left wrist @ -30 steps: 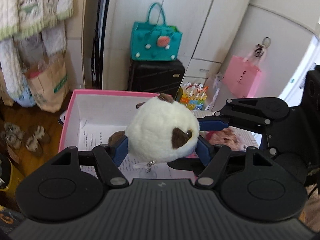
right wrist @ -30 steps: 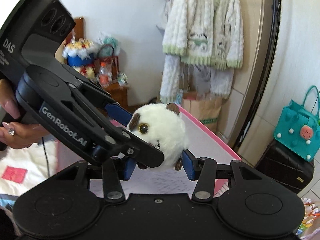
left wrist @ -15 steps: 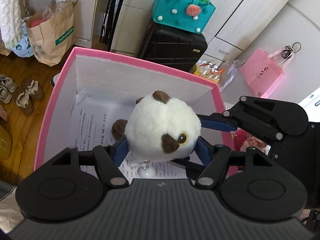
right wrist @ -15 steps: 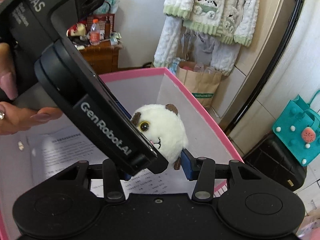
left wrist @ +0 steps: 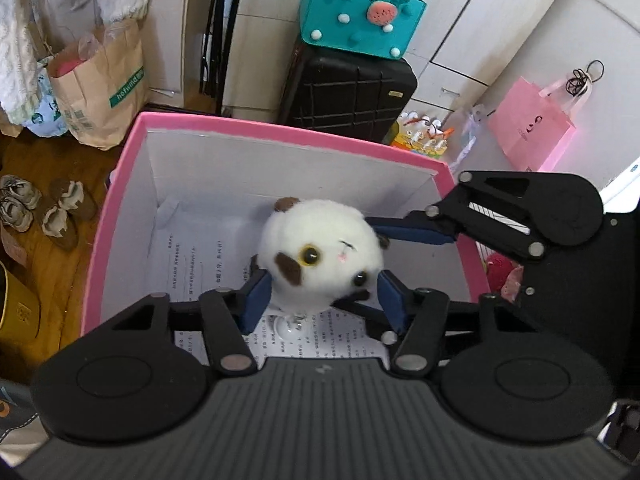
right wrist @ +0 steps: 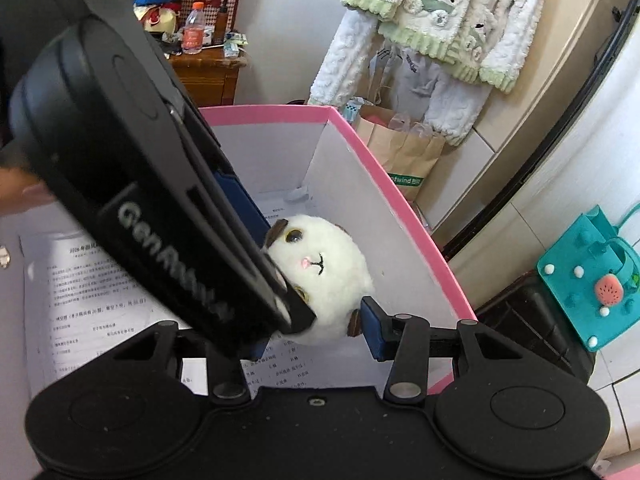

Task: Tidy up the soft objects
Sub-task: 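Carry the plush toy with the right gripper over the pink box, then lower the plush into the box and open the right gripper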

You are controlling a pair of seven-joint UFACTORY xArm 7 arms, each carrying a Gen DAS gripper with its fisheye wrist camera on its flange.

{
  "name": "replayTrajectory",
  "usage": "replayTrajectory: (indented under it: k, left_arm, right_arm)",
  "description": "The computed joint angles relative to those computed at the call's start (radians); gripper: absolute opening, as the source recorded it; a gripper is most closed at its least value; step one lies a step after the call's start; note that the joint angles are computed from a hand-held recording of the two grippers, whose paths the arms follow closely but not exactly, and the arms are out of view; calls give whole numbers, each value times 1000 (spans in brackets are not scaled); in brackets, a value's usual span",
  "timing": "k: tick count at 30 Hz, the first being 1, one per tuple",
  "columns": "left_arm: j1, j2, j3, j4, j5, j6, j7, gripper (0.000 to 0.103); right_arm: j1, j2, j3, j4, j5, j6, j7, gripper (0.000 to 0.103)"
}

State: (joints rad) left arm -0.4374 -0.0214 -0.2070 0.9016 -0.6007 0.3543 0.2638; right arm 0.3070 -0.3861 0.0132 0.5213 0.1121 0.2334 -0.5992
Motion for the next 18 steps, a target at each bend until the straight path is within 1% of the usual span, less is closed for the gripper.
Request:
replayTrajectory:
  k: [2, 4, 5, 6, 9, 12, 14, 18]
  left_arm:
    - [0, -2, 2, -7, -23, -9, 27, 56]
    - [-4, -2, 7, -4, -133, 2, 113, 55]
    - [-3, 0, 8, 1, -168, 14, 142, 54]
    - [-3, 3, 9, 6, -210, 23, 181, 52]
    - [-3, 14, 3, 20, -282, 34, 245, 45]
    - [3, 32, -2, 42, -317, 75, 260, 41]
    - [4, 45, -9, 49, -304, 68, 230, 40]
    - [11, 66, -19, 59, -291, 62, 209, 39]
  right_arm:
    - [-30, -15, 24, -6, -32, 4, 18, 53]
    - [-34, -37, 26, -21, -52, 1, 12, 53]
    - [-39, -49, 31, -30, -65, -2, 12, 53]
    - [-43, -51, 33, -33, -74, -5, 13, 53]
    - [-58, -50, 42, -34, -99, -4, 25, 53]
    - [-84, -40, 58, -32, -131, -5, 51, 53]
    - [-94, -34, 65, -34, -145, -15, 69, 52]
    - [-56, -30, 32, -44, -125, -44, 53, 52]
